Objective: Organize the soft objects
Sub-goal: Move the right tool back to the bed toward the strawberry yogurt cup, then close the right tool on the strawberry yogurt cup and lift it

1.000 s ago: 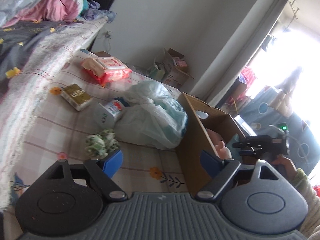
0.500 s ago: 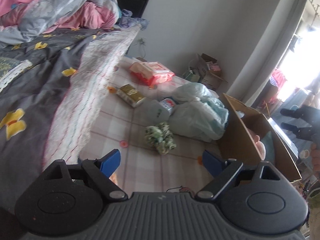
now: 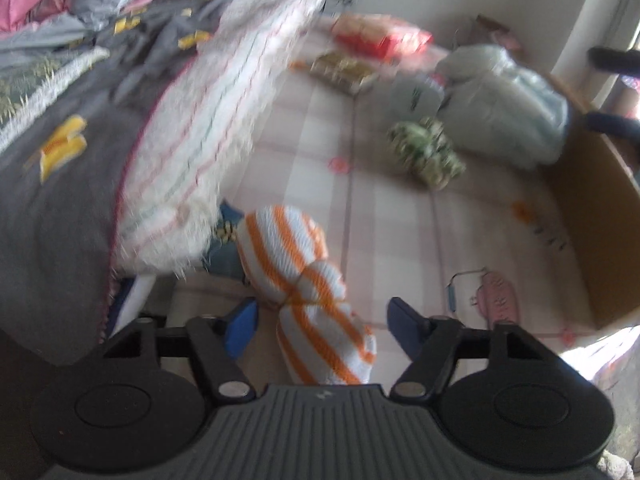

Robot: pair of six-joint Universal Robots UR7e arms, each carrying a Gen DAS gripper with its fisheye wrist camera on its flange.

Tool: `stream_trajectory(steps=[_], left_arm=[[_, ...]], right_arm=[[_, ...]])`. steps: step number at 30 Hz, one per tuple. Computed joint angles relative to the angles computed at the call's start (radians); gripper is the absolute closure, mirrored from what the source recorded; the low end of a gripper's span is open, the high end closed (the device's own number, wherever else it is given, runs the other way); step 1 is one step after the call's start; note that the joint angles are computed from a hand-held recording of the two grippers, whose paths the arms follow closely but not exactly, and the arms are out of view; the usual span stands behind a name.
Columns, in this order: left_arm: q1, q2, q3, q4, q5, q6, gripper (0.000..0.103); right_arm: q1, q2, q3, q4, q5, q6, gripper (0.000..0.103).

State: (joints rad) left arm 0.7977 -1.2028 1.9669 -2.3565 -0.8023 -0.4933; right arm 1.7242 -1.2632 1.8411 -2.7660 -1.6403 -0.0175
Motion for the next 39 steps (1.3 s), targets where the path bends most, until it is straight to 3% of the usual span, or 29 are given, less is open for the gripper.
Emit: stream_trajectory(steps=[5, 10, 11, 12, 14, 15, 18, 23, 30, 33, 34, 36, 39], left_arm=[[0.036, 0.029, -0.026, -0.061, -0.042, 0.033, 0.054], [0.059, 0.092, -0.079, -0.151, -0.074, 0.107, 0.053], [0.059, 0.101, -0.087, -0.167, -0.073, 0.126, 0.047], [0.057, 0.109, -0.093, -0.186, -0.071, 0.148, 0.034], [0.046, 0.119, -0.085, -0.264, -0.050, 0.207, 0.019], [0.038, 0.120, -0.073, -0.315, -0.034, 0.244, 0.017], [0.025, 0.137, -0.077, -0.393, 0.007, 0.331, 0.016], [0.033, 0.159, -0.105, -0.396, 0.018, 0.355, 0.016], [0.056, 0.140, -0.099, -0.358, -0.006, 0.314, 0.016], [0.061, 0.131, -0.092, -0.358, -0.017, 0.304, 0.016], [0.062, 0.128, -0.090, -0.358, -0.021, 0.302, 0.016], [0.062, 0.124, -0.084, -0.362, -0.026, 0.302, 0.016], [0.063, 0.124, -0.078, -0.362, -0.030, 0.302, 0.016]], right_arm=[[0.006, 0.020, -0.021, 0.028, -0.036, -0.001, 0.040], [0.020, 0.064, -0.106, 0.110, -0.092, -0.028, 0.040], [0.026, 0.078, -0.134, 0.134, -0.107, -0.040, 0.040], [0.034, 0.093, -0.162, 0.156, -0.124, -0.058, 0.040], [0.053, 0.134, -0.232, 0.204, -0.164, -0.120, 0.040], [0.063, 0.156, -0.268, 0.227, -0.188, -0.160, 0.039], [0.088, 0.256, -0.397, 0.278, -0.272, -0.303, 0.023], [0.096, 0.465, -0.649, 0.414, -0.401, -0.456, 0.019], [0.079, 0.686, -0.891, 0.504, -0.560, -0.559, 0.018], [0.081, 0.730, -0.926, 0.501, -0.617, -0.611, 0.021], [0.081, 0.730, -0.917, 0.487, -0.629, -0.623, 0.027], [0.077, 0.726, -0.927, 0.526, -0.592, -0.600, 0.043], [0.075, 0.721, -0.913, 0.492, -0.574, -0.595, 0.042]])
